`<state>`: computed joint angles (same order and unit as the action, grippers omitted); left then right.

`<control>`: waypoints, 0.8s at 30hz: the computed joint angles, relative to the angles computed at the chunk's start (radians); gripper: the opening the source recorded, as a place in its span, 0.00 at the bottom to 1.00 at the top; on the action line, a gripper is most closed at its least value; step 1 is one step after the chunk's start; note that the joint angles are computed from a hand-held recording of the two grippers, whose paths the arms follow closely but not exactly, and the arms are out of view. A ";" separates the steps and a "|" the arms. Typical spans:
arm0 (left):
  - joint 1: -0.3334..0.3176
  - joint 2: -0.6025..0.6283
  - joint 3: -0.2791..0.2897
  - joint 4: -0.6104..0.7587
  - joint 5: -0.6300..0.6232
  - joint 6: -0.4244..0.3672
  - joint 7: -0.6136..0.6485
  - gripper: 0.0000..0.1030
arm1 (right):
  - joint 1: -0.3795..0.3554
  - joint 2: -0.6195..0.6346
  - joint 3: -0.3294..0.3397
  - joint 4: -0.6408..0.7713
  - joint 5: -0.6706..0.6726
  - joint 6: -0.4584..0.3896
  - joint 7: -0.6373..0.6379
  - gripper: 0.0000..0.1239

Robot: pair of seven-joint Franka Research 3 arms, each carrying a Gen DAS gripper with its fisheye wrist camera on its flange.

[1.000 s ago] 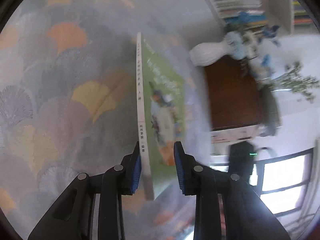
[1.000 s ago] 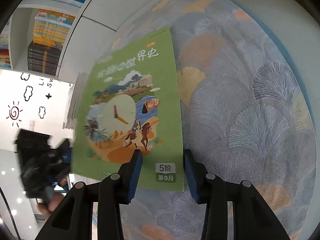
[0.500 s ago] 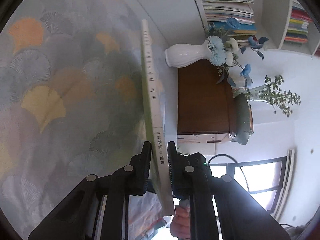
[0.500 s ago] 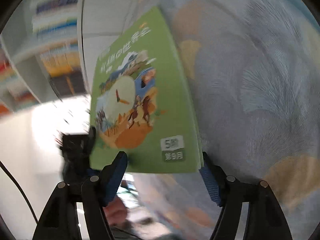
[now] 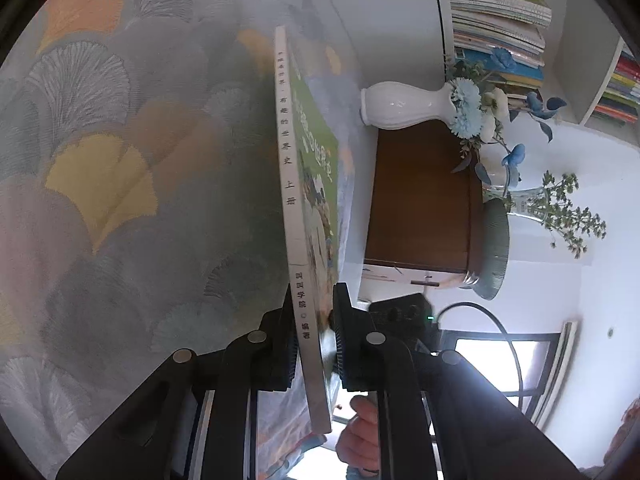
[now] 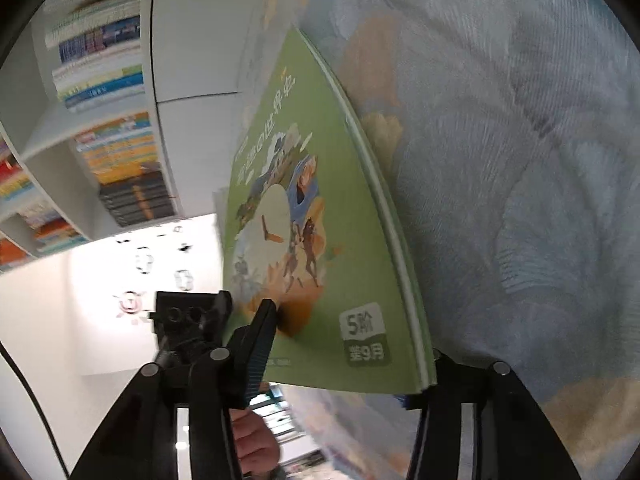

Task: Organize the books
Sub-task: 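Carry the green book with the right gripper toward the book stack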

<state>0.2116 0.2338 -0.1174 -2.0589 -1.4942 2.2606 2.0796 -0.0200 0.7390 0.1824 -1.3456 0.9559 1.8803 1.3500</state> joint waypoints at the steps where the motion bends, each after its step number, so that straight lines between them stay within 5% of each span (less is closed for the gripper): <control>1: -0.005 -0.002 0.001 0.005 0.023 0.012 -0.005 0.11 | 0.012 -0.009 -0.009 0.000 -0.021 0.018 -0.007 0.44; 11: -0.008 0.001 0.000 0.035 0.060 0.074 -0.015 0.11 | -0.001 -0.036 -0.009 -0.050 -0.003 0.117 -0.016 0.49; 14: -0.018 0.000 -0.004 0.043 0.114 0.118 -0.026 0.11 | -0.006 -0.038 -0.008 -0.061 0.014 0.140 -0.030 0.27; 21: -0.025 0.002 -0.015 0.042 0.226 0.158 -0.062 0.11 | 0.038 -0.071 -0.030 -0.075 -0.090 0.171 -0.067 0.22; 24: 0.003 0.012 -0.024 0.033 0.150 0.108 -0.040 0.11 | 0.003 -0.042 -0.003 -0.053 -0.027 0.112 -0.055 0.25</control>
<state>0.2141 0.2454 -0.1410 -2.0263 -1.3444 2.3688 2.0397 -0.0174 0.6966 0.1792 -1.3982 0.9293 1.9924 1.2947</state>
